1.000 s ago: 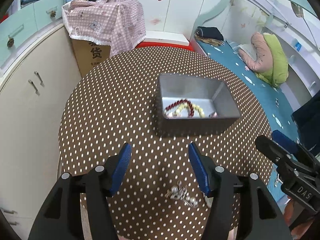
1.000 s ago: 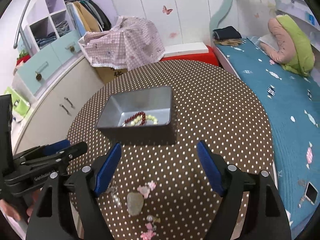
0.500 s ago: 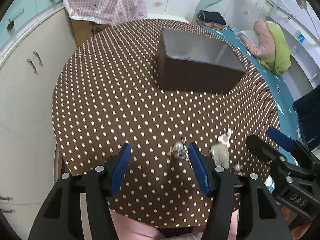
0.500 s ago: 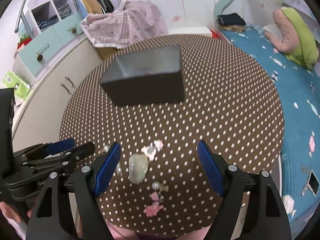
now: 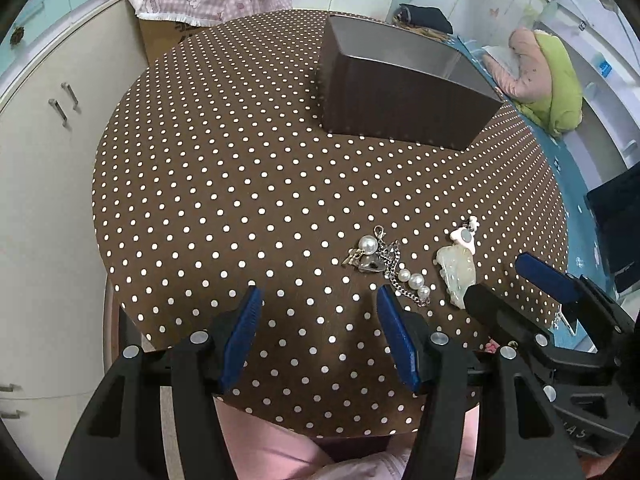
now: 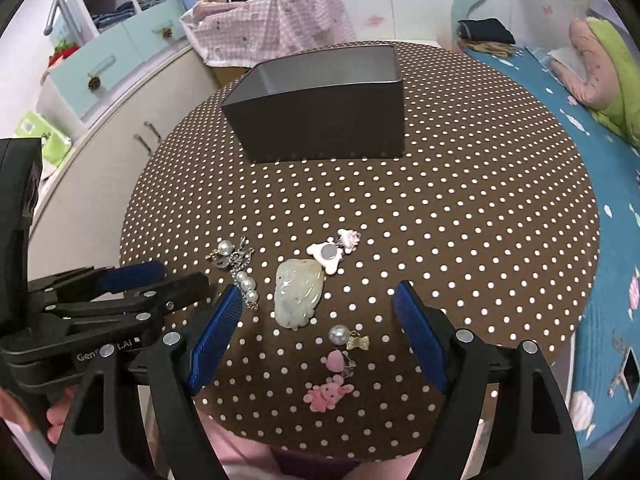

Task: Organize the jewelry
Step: 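Move both tools back to the jade pendant and pearl keychains, then grasp the jade pendant with the right tool while the left tool grasps a pearl keychain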

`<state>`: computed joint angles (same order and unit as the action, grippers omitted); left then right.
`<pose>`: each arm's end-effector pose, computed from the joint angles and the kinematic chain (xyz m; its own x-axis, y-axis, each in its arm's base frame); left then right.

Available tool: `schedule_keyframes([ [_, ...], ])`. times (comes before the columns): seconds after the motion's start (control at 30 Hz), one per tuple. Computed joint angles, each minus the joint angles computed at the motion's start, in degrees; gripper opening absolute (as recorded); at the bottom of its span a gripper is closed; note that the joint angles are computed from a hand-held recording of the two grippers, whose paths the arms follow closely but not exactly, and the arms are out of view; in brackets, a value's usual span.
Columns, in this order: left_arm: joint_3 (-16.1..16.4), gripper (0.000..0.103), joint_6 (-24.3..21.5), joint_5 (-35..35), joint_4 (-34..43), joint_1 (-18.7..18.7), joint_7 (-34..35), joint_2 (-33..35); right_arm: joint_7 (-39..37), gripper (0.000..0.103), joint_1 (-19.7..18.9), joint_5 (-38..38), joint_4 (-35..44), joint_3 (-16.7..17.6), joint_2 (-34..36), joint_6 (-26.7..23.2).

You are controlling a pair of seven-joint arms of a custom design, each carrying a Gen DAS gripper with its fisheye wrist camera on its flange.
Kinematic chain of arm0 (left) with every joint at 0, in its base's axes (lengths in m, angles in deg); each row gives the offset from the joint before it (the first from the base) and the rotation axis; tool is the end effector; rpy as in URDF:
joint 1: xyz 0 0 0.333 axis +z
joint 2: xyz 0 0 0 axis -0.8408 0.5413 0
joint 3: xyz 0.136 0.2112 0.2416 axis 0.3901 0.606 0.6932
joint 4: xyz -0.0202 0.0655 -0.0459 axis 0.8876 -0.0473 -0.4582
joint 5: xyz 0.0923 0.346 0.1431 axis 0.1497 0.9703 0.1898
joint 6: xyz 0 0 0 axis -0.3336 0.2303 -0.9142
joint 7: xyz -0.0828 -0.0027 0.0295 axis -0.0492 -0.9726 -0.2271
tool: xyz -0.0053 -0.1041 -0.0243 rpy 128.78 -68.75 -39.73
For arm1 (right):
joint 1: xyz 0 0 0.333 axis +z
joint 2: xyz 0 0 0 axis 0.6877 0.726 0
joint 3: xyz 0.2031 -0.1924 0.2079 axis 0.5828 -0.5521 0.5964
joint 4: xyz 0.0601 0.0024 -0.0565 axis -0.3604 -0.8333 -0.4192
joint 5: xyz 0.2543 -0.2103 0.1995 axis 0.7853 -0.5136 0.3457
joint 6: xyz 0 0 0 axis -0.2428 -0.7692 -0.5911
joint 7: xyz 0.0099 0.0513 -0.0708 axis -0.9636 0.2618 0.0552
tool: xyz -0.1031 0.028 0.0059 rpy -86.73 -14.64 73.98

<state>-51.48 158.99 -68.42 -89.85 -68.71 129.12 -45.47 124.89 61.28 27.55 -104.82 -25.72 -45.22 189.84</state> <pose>0.5036 -0.2270 0.4412 0.1772 -0.9739 0.1417 -0.8897 -0.2201 -0.3999 0.5523 0.2061 0.4180 0.4287 -0.8710 -0.2398 -0.8098 -0.2528 -0.5295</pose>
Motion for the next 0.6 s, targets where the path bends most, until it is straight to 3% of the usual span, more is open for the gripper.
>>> schedule_keyframes([
  [0.23,0.3,0.057,-0.1,0.5,-0.9,0.3,-0.6,-0.8,-6.1,0.055,-0.6,3.5,1.5,1.1,1.4,-3.2],
  [0.3,0.4,0.057,0.4,-1.0,-1.3,0.4,0.7,-1.0,-7.8,0.05,-0.1,3.7,1.1,1.2,1.7,-1.3],
  [0.4,0.6,0.057,1.8,-5.4,-1.7,0.5,4.5,-1.1,-9.3,0.031,0.3,3.4,1.0,1.3,2.1,0.9],
  [0.6,0.1,0.057,2.4,-12.9,-0.2,0.1,10.5,0.1,-13.6,0.028,-1.3,8.7,1.9,1.8,2.3,-1.3],
])
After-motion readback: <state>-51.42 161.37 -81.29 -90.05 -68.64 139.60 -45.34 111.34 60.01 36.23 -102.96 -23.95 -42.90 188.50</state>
